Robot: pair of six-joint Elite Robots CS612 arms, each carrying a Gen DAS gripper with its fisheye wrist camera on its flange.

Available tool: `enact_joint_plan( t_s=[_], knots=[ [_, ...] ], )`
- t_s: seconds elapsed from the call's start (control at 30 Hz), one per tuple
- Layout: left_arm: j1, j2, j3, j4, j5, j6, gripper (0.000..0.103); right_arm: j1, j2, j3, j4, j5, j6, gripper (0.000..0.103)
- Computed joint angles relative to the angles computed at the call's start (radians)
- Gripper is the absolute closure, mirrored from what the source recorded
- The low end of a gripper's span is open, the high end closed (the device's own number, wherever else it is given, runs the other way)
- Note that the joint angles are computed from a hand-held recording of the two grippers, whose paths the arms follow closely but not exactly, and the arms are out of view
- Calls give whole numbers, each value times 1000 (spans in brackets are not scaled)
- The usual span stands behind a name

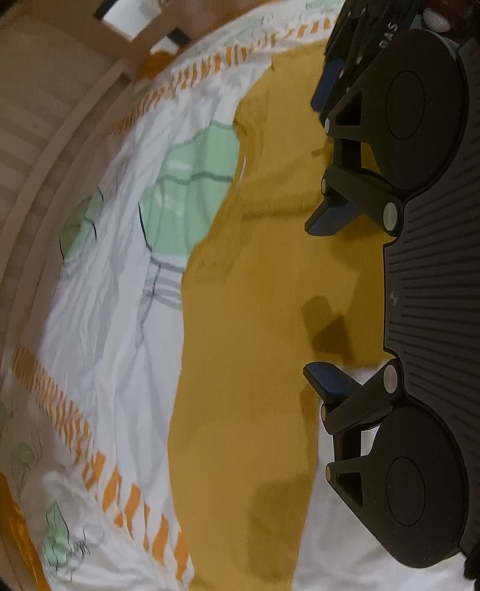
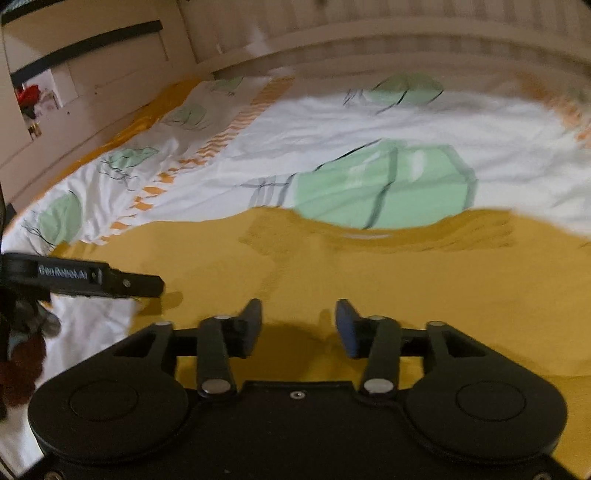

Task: Fold small clothes
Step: 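Lift the sleeve with the right gripper, lay it across the body, release, then move the left gripper to the other sleeve cuff and close on it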

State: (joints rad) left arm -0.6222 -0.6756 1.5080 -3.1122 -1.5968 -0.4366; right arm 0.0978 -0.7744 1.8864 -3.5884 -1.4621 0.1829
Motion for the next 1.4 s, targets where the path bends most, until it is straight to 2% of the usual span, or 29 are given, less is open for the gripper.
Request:
enact_joint_plan(
  t_s=[0.1,0.3,0.43,0.57,0.7,0.73,0.8,0.83,0.87,0.97,1.1,1.2,1.4],
  knots=[
    [-10,10,-8,-29,-16,20,29,-13,-16,38,-27,-33,-34,23],
    [-27,46,-64,-26,-67,55,29,-32,-22,96,-104,-79,-41,16],
    [-36,78,-126,36,-88,56,31,-47,-21,99,-128,-44,-23,16],
    [-39,107,-173,89,-111,62,45,-61,-23,100,-156,-13,-28,16],
    [-44,123,-191,91,-130,46,47,-67,-22,100,-164,1,-12,15],
    [-47,126,-193,81,-120,39,52,-68,-21,100,-162,6,-13,15],
    [-54,130,-198,71,-96,17,68,-65,-22,99,-153,7,-26,15],
    [-56,132,-201,69,-86,4,82,-63,-20,98,-150,6,-33,15],
    [-57,133,-201,62,-81,-6,90,-60,-20,96,-144,6,-42,14],
    [-65,125,-183,6,-36,-20,95,-53,-18,93,-125,11,-64,13],
    [-78,88,-133,-79,62,40,95,-49,-18,93,-120,21,-69,11],
    [-73,63,-96,-136,90,59,95,-48,-18,93,-121,24,-70,10],
    [-59,48,-65,-136,161,101,95,-48,-20,91,-83,33,-65,6]
  ],
)
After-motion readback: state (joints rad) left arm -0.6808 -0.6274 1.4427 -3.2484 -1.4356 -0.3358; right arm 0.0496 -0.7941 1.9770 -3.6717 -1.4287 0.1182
